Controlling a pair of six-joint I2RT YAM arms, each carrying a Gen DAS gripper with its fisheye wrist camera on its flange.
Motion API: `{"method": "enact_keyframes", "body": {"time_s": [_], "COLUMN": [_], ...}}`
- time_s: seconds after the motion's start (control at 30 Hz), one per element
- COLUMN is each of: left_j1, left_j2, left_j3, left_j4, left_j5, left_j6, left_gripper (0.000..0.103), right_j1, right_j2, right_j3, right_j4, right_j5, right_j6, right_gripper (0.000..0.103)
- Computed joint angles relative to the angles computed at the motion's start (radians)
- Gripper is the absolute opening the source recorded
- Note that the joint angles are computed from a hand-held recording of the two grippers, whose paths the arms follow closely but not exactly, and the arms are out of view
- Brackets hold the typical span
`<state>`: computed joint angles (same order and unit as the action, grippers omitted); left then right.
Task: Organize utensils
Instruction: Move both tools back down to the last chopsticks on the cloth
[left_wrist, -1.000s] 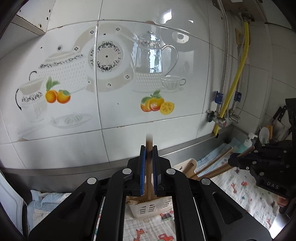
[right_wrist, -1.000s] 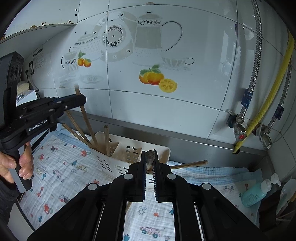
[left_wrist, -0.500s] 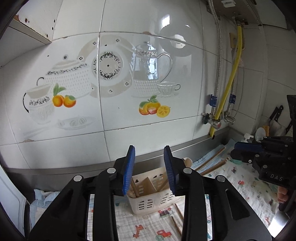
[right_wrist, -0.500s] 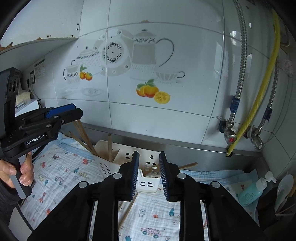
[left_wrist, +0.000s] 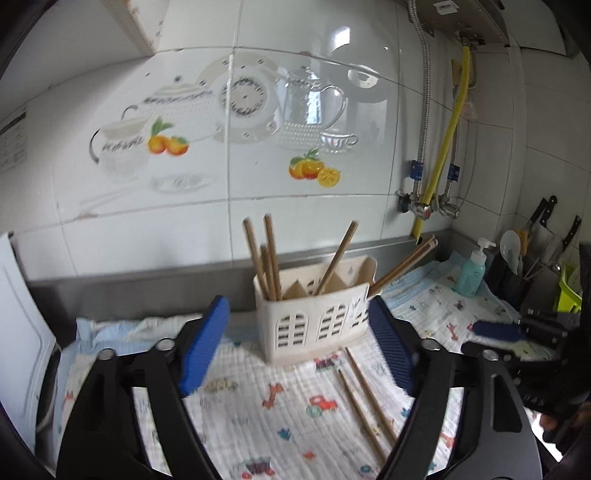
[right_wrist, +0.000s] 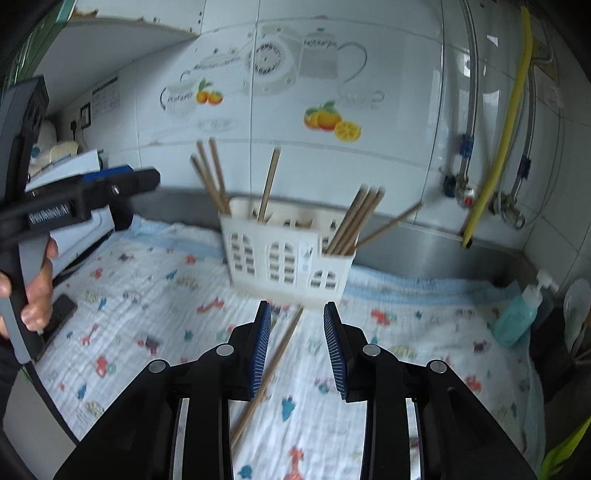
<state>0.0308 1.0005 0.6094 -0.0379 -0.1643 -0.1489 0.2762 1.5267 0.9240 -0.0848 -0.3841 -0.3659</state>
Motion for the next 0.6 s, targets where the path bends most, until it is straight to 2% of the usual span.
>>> {"method": "enact_keyframes", "body": {"time_s": [0.03,0.13,0.3,0.6], "left_j1": [0.003,0.016,0.010,-0.069], "left_j2": [-0.018,-0.083,-0.126,-0.158], "left_j3": [-0.022,-0.098,-0.172,-0.299], "left_j4": [0.003,-0.006,-0.026,-0.018], "left_j5": [-0.002,0.007,-0.013,-0.149], "left_j6": [-0.014,-0.045,-0.076,-0.121], "left_gripper": [0.091,0.092,0.095,0.096], "right_j1": [0.007,0.027,0.038,0.037], "right_j2": [-0.004,-0.004,0.036,0.114], "right_j3": [-0.038,-0.139,-0.229,-0.265], "right_j4": [0.023,0.097,0.174,0.227], "right_j5": [0.012,0.046,0.058,0.041], "right_j6": [0.000,0.011,0.065,0.148], "right_gripper": [0.029,0.030,0.030,0.030]}}
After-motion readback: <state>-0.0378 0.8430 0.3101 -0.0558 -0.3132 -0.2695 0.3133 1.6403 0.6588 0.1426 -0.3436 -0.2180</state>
